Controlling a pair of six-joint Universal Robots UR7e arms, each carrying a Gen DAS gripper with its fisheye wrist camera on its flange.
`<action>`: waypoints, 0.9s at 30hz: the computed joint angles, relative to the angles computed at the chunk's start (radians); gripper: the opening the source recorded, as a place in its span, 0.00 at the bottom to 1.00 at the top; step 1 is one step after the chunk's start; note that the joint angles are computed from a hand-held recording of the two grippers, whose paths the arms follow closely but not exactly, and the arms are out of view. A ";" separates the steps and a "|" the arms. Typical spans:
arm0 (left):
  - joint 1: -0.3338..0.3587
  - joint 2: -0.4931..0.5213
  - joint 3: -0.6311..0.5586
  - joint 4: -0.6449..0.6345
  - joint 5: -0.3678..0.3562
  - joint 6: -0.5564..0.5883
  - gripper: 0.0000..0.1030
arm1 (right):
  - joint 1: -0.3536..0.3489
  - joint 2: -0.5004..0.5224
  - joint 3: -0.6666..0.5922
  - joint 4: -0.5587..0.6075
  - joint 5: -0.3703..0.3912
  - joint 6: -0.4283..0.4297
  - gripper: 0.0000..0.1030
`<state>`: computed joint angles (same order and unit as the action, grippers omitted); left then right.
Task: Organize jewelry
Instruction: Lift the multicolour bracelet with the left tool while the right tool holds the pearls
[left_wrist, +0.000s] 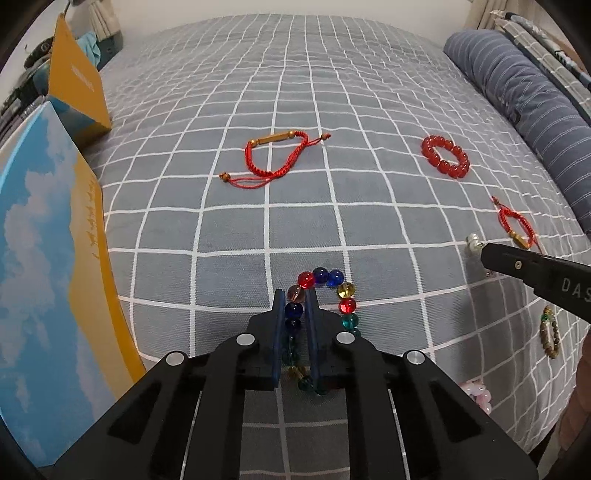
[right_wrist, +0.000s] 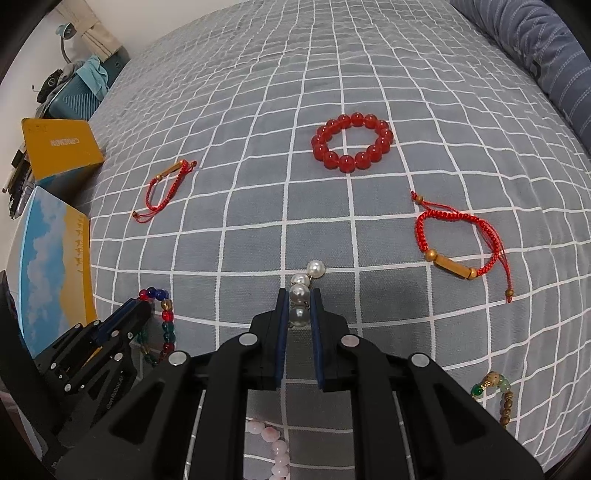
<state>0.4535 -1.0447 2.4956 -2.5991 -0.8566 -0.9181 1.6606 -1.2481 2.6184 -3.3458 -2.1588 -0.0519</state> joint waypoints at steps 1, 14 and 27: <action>-0.002 -0.003 -0.002 0.005 -0.001 -0.002 0.10 | 0.000 -0.003 0.000 0.003 0.002 -0.001 0.11; -0.035 -0.075 -0.013 0.026 -0.019 -0.005 0.10 | 0.035 -0.034 0.001 0.019 -0.011 -0.015 0.11; -0.087 -0.161 -0.029 0.086 0.011 -0.015 0.10 | 0.099 -0.085 -0.021 0.081 -0.047 0.000 0.11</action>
<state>0.3660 -1.2053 2.4670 -2.5135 -0.8459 -0.9334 1.7596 -1.3331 2.5973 -3.2646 -2.2058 -0.0520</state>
